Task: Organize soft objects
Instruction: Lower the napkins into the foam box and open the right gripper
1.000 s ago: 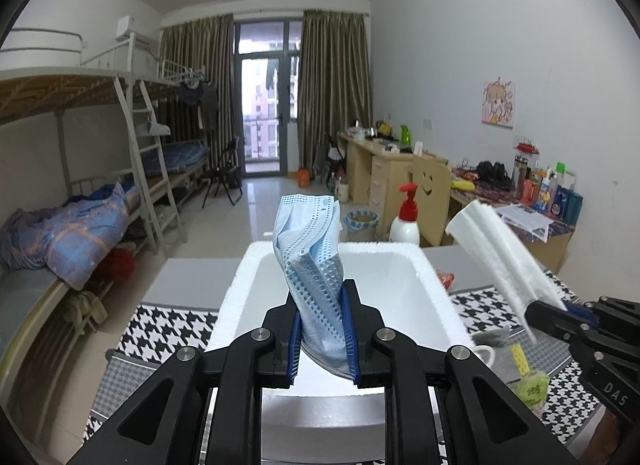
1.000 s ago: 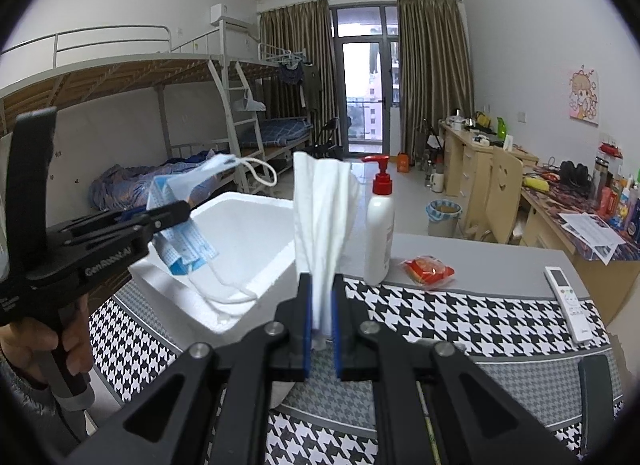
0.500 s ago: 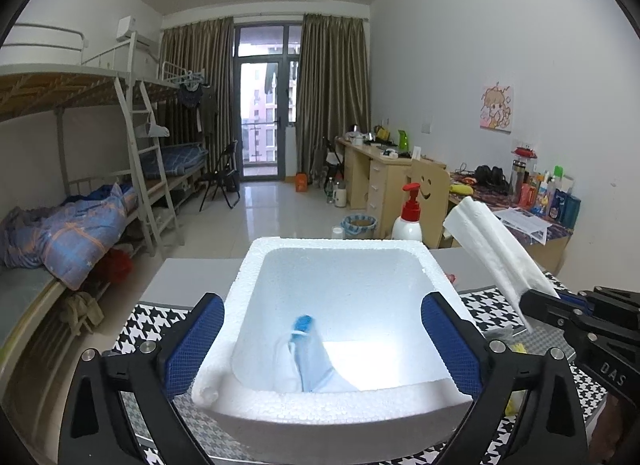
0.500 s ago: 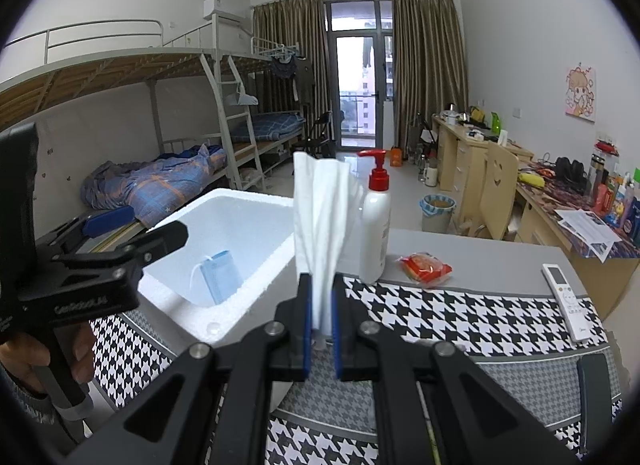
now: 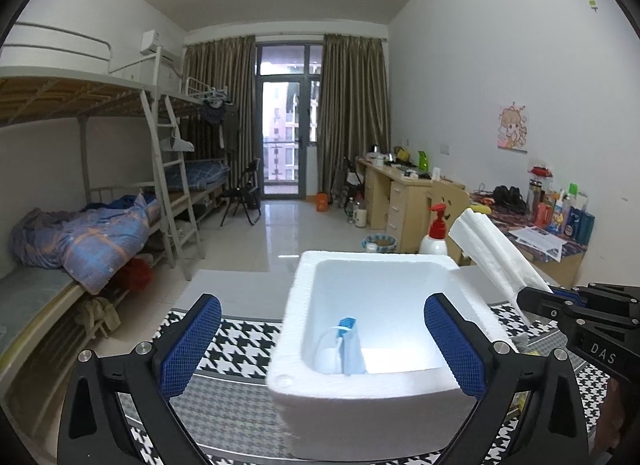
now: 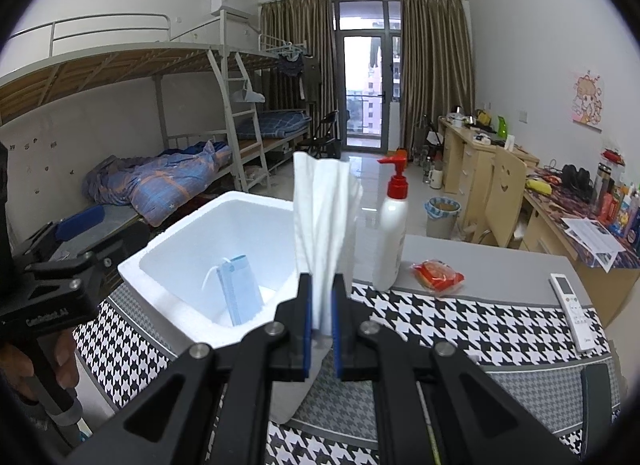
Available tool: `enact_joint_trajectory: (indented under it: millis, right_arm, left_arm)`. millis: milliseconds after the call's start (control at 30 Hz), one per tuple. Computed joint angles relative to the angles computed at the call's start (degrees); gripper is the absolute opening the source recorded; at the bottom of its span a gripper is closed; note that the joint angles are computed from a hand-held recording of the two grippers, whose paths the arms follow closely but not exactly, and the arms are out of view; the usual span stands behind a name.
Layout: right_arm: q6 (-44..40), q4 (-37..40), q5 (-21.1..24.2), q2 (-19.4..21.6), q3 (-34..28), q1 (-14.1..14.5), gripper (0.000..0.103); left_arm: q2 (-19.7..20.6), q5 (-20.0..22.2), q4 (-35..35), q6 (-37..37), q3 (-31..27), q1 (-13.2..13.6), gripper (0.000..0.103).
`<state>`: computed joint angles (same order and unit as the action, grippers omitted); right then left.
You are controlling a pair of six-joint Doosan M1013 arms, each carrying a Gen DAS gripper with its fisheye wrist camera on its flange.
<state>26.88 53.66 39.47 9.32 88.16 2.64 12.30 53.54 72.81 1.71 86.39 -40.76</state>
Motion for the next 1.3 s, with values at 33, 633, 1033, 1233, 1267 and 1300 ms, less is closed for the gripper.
enact_joint_trajectory:
  millis: [33, 633, 1033, 1233, 1267, 1300]
  right_arm:
    - [-0.08, 0.04, 0.05, 0.01, -0.03, 0.09, 0.011]
    - [0.38, -0.84, 3.05, 1.29, -2.00, 2.27, 0.011]
    - [2.54, -2.61, 4.53, 2.70, -3.38, 3.93, 0.011]
    - [3.23, -3.75, 3.91, 3.00, -3.42, 4.50, 0.061]
    - [2.23, -2.62, 2.90, 2.73, -2.88, 4.45, 0.070]
    - [1.63, -1.97, 2.47, 2.54, -2.61, 4.38, 0.072]
  left_arm:
    - [-0.03, 0.34, 0.19, -0.13, 0.09, -0.06, 0.102]
    - [-2.08, 2.64, 3.42, -4.33, 3.77, -1.09, 0.102]
    - [-2.84, 0.24, 3.44, -5.95, 5.25, -0.32, 0.102]
    - [-2.82, 0.31, 2.76, -5.68, 5.29, -0.13, 0.102]
    - [-2.67, 0.46, 2.53, -5.51, 5.12, -0.16, 0.102]
    - [-2.60, 0.69, 2.28, -5.43, 5.08, -0.16, 0.102]
